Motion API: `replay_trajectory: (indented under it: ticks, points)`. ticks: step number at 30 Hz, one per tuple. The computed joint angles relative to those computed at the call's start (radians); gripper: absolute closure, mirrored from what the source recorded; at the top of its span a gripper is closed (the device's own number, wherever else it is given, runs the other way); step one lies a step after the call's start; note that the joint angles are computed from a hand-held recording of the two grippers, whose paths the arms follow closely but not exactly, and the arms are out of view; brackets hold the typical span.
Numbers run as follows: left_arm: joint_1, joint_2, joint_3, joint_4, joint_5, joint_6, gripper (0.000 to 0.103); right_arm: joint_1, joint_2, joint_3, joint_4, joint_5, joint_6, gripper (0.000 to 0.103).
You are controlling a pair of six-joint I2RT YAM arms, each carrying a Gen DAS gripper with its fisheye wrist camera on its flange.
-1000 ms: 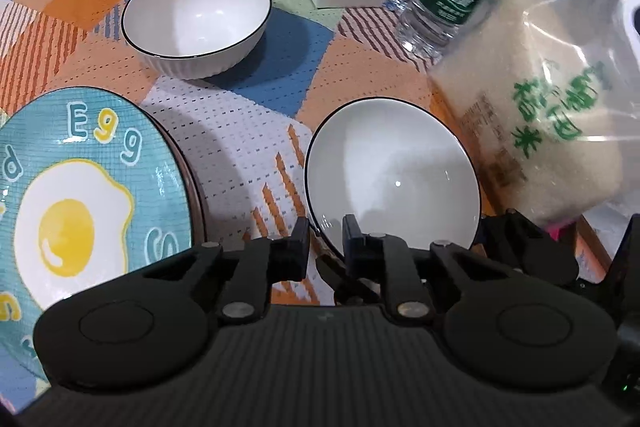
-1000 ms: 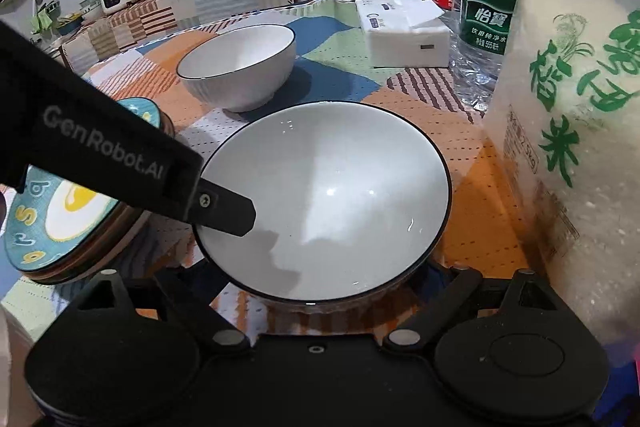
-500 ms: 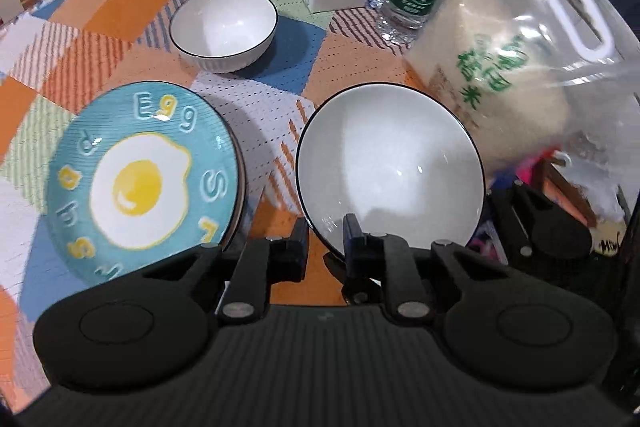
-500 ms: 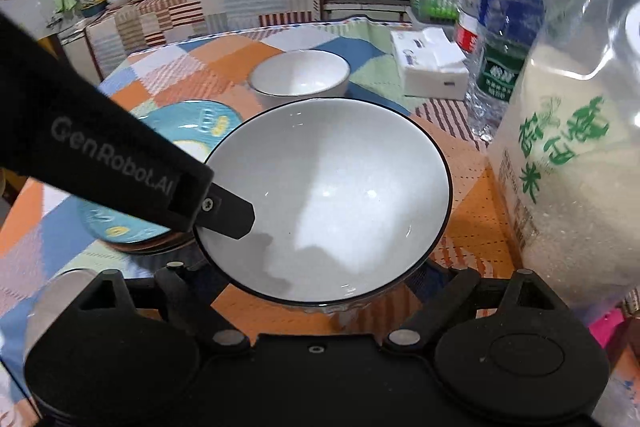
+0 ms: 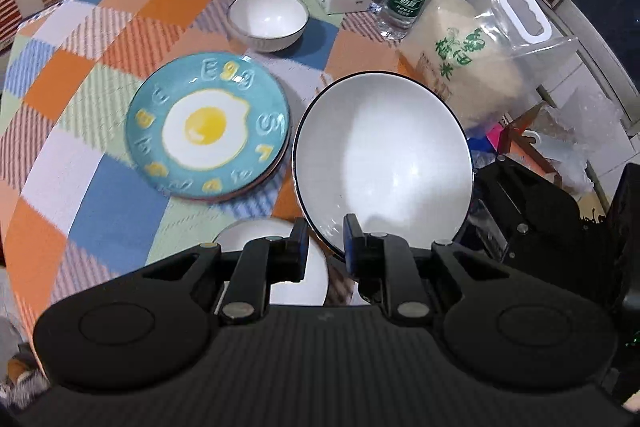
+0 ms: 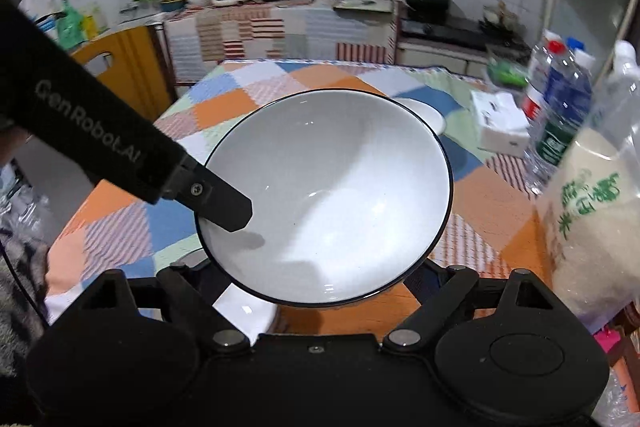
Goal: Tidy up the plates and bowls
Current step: 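Carry the second bowl into the first bowl and open the left gripper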
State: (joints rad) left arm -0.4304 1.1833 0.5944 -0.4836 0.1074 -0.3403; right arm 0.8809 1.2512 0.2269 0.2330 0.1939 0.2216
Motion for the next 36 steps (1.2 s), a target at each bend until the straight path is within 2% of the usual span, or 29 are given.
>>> replay_trajectory:
  ticks: [5,9,11,13,16,20,23,27,36]
  points:
    - [0.044,-0.142,-0.09,-0.085,0.021,0.002,0.087,0.144,0.014,-0.008,-0.002,0.052,0.056,0.012]
    - [0.104,-0.19,-0.162,-0.103,0.052,0.03,0.087,0.211,0.101,0.007,0.034,0.056,0.087,0.012]
    - [0.124,-0.187,-0.188,-0.096,0.053,0.057,0.087,0.221,0.147,0.005,0.076,0.035,0.087,0.012]
    - [0.143,-0.182,-0.215,-0.087,0.056,0.078,0.087,0.185,0.205,0.006,0.129,-0.029,0.065,0.012]
    - [0.196,-0.112,-0.236,-0.043,0.085,0.105,0.087,0.183,0.296,0.028,0.173,-0.051,0.027,0.012]
    - [0.231,-0.03,-0.263,0.036,0.101,0.125,0.087,0.169,0.381,0.064,0.183,-0.085,0.019,0.012]
    - [0.221,0.021,-0.257,0.057,0.093,0.151,0.086,0.174,0.42,0.095,0.16,-0.091,0.015,0.012]
    - [0.246,0.096,-0.243,0.084,0.1,0.194,0.086,0.202,0.461,0.125,0.13,-0.061,0.026,0.012]
    - [0.252,0.227,-0.237,0.189,0.074,0.191,0.086,0.246,0.518,0.161,0.116,0.026,0.002,0.013]
